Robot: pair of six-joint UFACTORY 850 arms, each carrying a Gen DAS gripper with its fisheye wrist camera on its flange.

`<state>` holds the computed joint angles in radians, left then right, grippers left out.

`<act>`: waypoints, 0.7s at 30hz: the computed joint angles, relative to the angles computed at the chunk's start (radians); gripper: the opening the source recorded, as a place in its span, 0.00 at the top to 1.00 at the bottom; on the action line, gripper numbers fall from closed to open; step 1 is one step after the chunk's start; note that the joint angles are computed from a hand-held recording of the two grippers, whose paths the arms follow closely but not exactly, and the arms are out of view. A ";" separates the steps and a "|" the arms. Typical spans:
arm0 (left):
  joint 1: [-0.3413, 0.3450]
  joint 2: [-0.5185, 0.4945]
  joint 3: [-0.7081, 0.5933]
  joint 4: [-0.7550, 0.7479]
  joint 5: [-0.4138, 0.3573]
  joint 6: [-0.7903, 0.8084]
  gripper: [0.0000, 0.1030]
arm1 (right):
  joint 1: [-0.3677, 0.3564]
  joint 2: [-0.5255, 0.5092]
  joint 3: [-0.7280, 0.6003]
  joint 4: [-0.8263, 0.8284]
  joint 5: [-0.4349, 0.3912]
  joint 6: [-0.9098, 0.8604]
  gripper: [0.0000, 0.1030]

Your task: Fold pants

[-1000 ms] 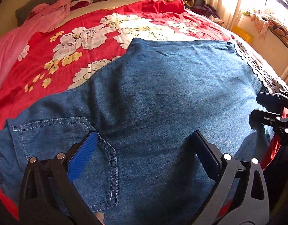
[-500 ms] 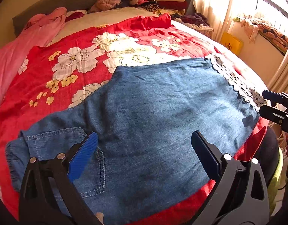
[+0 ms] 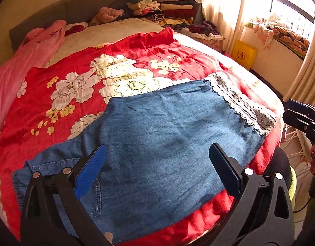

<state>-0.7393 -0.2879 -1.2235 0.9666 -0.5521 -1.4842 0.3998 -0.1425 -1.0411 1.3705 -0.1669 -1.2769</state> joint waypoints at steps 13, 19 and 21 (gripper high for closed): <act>-0.009 -0.069 -0.113 -0.062 0.007 0.135 0.09 | -0.024 0.036 0.037 0.145 0.022 -0.123 0.05; 0.003 -0.116 -0.184 -0.117 0.009 0.233 0.09 | -0.037 0.035 0.044 0.120 0.021 -0.092 0.05; 0.011 -0.133 -0.207 -0.144 0.012 0.270 0.09 | -0.038 0.033 0.046 0.109 0.020 -0.075 0.05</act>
